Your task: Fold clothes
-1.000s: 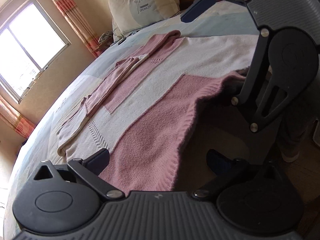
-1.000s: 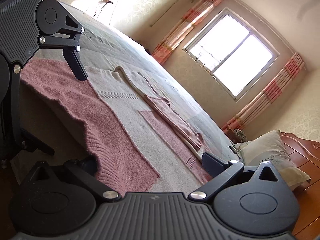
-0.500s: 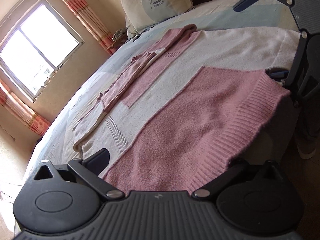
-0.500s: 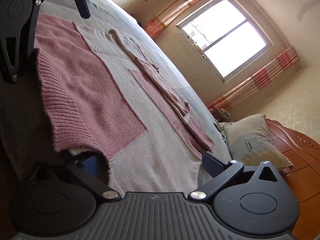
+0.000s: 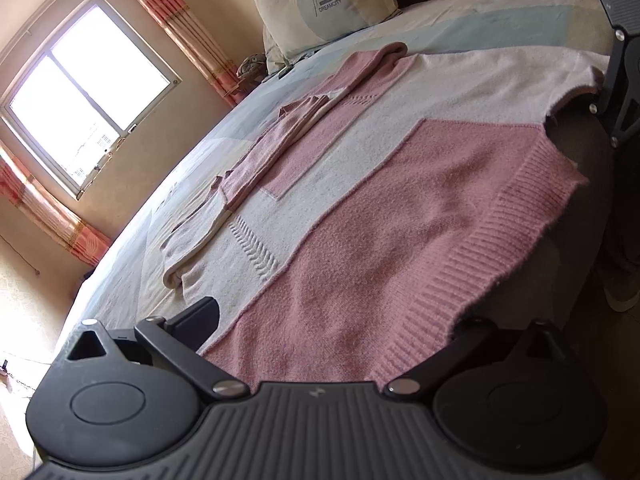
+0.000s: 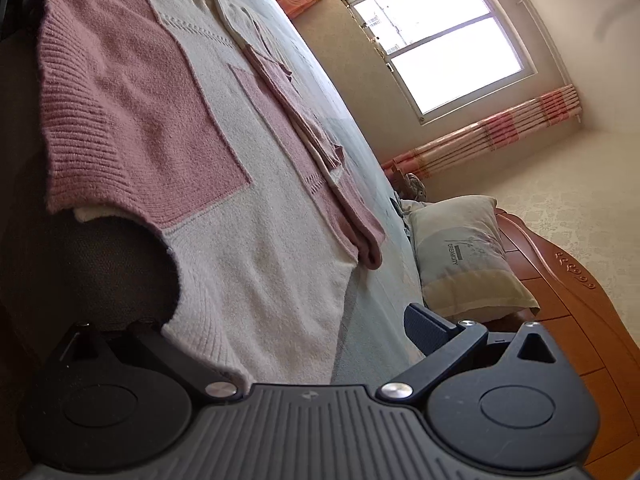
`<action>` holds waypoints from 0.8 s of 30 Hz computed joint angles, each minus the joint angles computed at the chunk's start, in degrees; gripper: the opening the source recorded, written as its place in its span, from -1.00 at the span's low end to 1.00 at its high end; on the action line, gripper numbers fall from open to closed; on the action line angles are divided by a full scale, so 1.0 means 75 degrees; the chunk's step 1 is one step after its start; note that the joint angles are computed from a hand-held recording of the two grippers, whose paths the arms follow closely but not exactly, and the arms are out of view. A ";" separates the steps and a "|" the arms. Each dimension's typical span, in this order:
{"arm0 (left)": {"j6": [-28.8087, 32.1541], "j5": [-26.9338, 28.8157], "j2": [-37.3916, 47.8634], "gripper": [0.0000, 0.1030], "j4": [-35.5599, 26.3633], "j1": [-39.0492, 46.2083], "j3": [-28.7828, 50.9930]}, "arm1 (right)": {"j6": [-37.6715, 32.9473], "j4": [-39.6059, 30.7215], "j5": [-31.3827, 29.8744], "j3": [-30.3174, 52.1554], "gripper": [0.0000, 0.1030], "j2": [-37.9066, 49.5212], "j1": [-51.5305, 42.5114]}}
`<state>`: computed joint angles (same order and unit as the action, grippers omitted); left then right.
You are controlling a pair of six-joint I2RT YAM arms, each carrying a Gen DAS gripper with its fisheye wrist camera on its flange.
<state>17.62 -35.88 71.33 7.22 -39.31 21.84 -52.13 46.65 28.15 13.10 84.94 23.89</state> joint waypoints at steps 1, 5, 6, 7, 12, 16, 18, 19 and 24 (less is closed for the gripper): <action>0.0034 -0.0022 0.0011 0.99 0.0042 -0.0007 -0.0014 | -0.0115 0.0126 0.0100 -0.0056 1.00 0.0040 -0.0014; 0.0174 -0.0106 0.0050 0.99 0.0208 -0.0035 -0.0073 | -0.0503 0.1010 0.0113 -0.0099 1.00 0.0631 -0.0060; 0.0210 -0.0127 0.0060 0.99 0.0251 -0.0042 -0.0088 | -0.0596 0.1163 0.0112 -0.0057 1.00 0.0784 -0.0043; 0.0245 -0.0148 0.0071 0.99 0.0294 -0.0049 -0.0103 | -0.0678 0.1272 0.0095 -0.0007 1.00 0.0909 -0.0035; 0.0476 -0.0402 -0.0048 0.99 0.0371 -0.0031 -0.0276 | -0.0960 0.1207 -0.0379 0.0071 1.00 0.0894 -0.0290; 0.0767 -0.0687 -0.0225 1.00 0.0330 0.0048 -0.0435 | -0.1224 0.1475 -0.0806 -0.0217 1.00 0.0771 -0.0729; 0.0982 -0.0806 0.0060 1.00 0.0540 -0.0014 -0.0316 | -0.1194 0.1477 -0.0768 -0.0188 1.00 0.0799 -0.0704; 0.1120 -0.0917 0.0264 0.99 0.0722 -0.0096 -0.0259 | -0.1174 0.1464 -0.0720 -0.0153 1.00 0.0822 -0.0639; 0.2050 -0.1421 0.1054 0.99 0.1706 -0.0488 -0.0193 | -0.1190 0.1518 -0.0866 -0.0144 1.00 0.0823 -0.0248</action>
